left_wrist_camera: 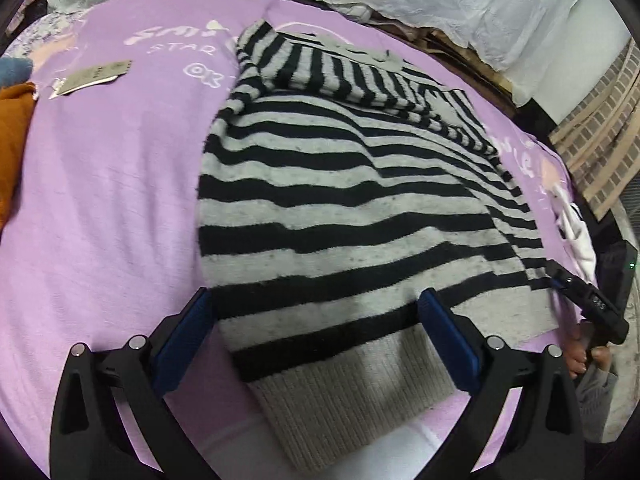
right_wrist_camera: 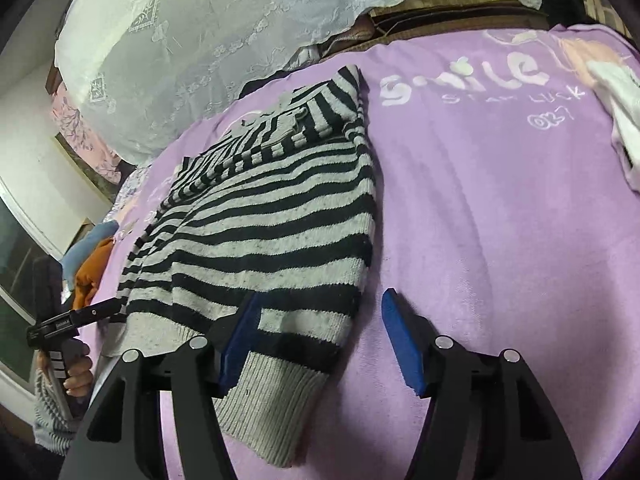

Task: Fold small clothes

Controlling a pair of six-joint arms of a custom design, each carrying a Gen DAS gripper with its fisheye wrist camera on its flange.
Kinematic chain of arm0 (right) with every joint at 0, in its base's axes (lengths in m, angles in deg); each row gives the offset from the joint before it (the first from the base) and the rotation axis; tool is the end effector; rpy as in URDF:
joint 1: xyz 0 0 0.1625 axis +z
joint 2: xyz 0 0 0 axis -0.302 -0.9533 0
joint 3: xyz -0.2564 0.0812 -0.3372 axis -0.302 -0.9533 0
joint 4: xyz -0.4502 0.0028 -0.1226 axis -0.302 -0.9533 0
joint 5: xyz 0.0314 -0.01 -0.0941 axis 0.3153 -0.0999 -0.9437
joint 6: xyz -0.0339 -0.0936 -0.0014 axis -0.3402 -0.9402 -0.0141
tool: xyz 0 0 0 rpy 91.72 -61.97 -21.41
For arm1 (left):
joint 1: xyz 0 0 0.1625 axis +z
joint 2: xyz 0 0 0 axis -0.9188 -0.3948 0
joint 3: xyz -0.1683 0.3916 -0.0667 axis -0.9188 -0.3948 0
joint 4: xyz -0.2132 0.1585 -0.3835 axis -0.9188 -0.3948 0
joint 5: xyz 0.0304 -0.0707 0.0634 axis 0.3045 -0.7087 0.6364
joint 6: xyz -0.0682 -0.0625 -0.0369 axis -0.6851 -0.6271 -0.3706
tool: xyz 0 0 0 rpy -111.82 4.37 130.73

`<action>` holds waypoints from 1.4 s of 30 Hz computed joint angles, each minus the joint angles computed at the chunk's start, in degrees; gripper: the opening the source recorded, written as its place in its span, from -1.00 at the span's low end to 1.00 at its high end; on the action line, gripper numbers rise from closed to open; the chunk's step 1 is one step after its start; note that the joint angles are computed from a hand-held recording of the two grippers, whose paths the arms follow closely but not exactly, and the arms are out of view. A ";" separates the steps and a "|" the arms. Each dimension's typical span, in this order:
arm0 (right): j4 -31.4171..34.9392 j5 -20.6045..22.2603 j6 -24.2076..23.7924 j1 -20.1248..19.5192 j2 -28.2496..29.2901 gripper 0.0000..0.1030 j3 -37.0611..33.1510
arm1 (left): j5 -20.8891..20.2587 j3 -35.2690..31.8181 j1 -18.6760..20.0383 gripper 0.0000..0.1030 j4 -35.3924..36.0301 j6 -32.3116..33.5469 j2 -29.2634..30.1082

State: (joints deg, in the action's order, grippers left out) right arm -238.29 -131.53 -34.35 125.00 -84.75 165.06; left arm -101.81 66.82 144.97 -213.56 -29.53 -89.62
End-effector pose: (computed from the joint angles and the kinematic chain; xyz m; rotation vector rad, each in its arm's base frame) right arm 0.1979 -0.3947 -0.0212 -0.1927 -2.4097 1.2410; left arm 0.0460 -0.5745 0.2616 0.7524 2.6968 -0.3758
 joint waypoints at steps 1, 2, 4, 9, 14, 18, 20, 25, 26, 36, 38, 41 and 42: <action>0.28 0.58 -0.01 -0.18 -0.18 0.25 0.09 | 0.16 -0.40 0.09 0.91 0.55 -0.20 0.35; 0.42 0.70 -0.02 -0.21 -0.27 0.25 0.14 | 0.24 -0.85 0.14 0.89 1.34 -0.47 0.75; 0.73 1.31 -0.04 -0.18 -0.44 0.22 0.40 | -2.07 -2.35 1.04 0.87 3.89 -1.40 0.80; 3.52 4.76 -0.45 -1.14 -1.17 0.08 0.23 | -7.24 -4.91 2.38 0.46 8.35 -4.16 1.44; 4.36 5.91 -0.18 -1.75 -1.14 -0.36 -0.16 | -8.04 -4.83 2.01 0.17 8.47 -3.46 2.50; 2.19 8.72 1.27 -2.96 -1.45 -0.50 1.34 | -10.85 -6.52 3.97 -0.12 10.30 -6.26 2.70; 3.13 8.83 1.12 -2.94 -1.61 -0.40 1.19 | -11.42 -6.80 4.28 -0.08 10.62 -6.46 2.84; 3.14 9.31 0.50 -2.55 -1.43 -0.06 1.10 | -9.71 -4.31 2.73 0.21 8.86 -3.68 1.57; 3.52 9.17 0.77 -2.67 -1.51 -0.10 0.93 | -9.12 -3.90 2.40 0.21 8.02 -3.60 1.61; 0.57 5.54 0.53 -0.79 -0.11 -0.76 -0.15 | -9.92 -3.85 2.91 -0.78 5.29 -4.97 1.29; -1.31 5.84 0.63 -0.19 -0.04 -0.76 0.29 | -11.23 -2.62 2.69 -0.78 3.05 -4.02 -0.42; -2.86 6.57 1.30 0.07 0.09 -0.77 1.04 | -11.94 -1.42 2.58 -0.78 1.56 -3.72 -2.02; -3.18 7.03 1.64 -0.03 0.20 -0.77 1.32 | -12.05 -1.27 2.68 -0.78 1.62 -3.84 -2.23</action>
State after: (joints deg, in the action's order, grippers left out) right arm -241.47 -124.50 -32.72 124.97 -84.55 166.38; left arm -113.86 65.54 147.64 -211.94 -33.37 -91.85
